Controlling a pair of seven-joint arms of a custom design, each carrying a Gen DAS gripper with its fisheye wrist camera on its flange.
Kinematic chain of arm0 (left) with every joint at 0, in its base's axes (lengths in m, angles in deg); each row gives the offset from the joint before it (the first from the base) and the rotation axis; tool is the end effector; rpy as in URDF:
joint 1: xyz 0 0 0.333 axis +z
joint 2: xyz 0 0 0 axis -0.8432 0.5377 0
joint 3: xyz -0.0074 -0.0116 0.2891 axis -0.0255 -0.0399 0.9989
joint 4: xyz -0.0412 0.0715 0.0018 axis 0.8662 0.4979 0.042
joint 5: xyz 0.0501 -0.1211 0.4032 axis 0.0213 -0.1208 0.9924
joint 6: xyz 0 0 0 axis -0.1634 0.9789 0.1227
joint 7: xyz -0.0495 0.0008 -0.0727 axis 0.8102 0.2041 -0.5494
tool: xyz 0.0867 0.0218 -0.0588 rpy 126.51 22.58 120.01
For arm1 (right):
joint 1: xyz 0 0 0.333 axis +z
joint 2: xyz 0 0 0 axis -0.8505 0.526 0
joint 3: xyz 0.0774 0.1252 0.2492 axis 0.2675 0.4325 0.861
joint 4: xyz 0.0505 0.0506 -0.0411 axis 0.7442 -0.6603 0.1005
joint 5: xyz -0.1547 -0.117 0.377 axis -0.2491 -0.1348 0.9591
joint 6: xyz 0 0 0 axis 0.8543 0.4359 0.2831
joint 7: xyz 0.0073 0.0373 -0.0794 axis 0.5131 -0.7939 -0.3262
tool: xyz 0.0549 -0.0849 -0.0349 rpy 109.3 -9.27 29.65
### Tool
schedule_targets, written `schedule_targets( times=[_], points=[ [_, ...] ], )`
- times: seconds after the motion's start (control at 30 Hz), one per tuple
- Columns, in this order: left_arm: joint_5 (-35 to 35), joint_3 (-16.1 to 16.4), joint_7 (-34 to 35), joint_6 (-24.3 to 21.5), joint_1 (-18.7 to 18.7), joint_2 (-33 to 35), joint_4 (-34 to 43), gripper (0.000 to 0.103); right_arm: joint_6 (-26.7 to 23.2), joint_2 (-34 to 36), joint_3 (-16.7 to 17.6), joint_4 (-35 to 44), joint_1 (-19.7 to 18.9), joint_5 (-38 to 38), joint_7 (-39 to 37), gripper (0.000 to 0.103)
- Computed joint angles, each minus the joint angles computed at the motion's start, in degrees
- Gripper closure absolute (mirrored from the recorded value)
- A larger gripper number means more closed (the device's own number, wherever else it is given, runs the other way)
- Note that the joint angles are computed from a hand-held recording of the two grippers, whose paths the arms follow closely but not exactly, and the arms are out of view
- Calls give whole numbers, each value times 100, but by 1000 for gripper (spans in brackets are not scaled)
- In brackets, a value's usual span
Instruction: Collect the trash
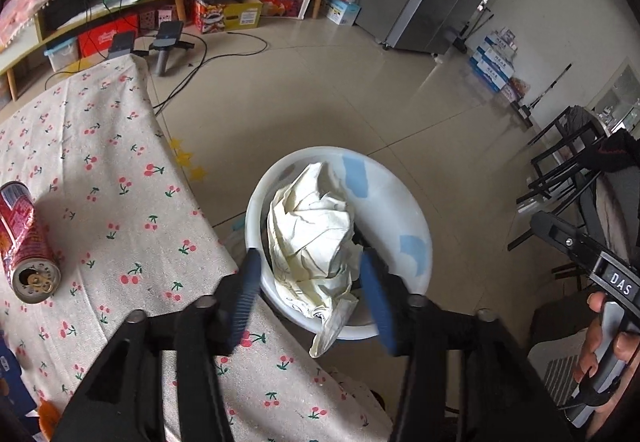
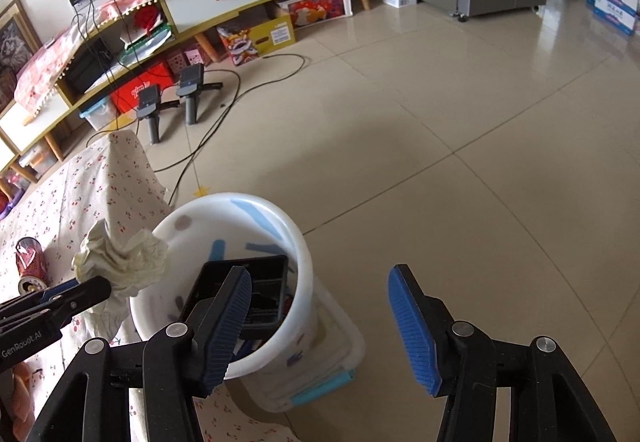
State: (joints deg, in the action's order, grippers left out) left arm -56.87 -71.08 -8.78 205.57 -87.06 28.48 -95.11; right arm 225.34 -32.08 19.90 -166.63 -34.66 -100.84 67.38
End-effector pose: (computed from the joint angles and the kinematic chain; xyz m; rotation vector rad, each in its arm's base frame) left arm 0.5910 -0.4502 0.4158 -2.0232 2.0403 -0.8649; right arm 0.5050 0.3392 0.4491 -1.7358 1.7950 -0.5052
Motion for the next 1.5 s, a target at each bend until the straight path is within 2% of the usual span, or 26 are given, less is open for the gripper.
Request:
schedule_targets(
  times=[0.13,0.37,0.53,0.67,0.87,1.2,1.5],
  points=[
    [319,125,-279,-139,-129,-144,-116,26,49,-88,2,-105,-12,-39,57,36],
    [726,87,-744,-142,-32,-795,-890,17,87,-125,47,-104,-8,-26,51,33],
    [1077,-27,-1255,-106,190,-1515,-1733,13,116,-33,96,35,77,-31,-21,31],
    [1464,-168,-1787,-65,464,-2126,-2431,4,164,76,135,193,193,42,-221,29],
    [1596,-483,-2149,-89,962,-3070,-3385,0,128,452,184,657,423,20,-474,22],
    [1006,-918,-2022,-171,1633,-4602,-4813,0,-6,1254,194,1617,1020,121,-853,14],
    [287,-1176,-1746,-353,2054,-6011,-5963,0,-381,2133,153,2695,1614,245,-1339,13]
  ],
)
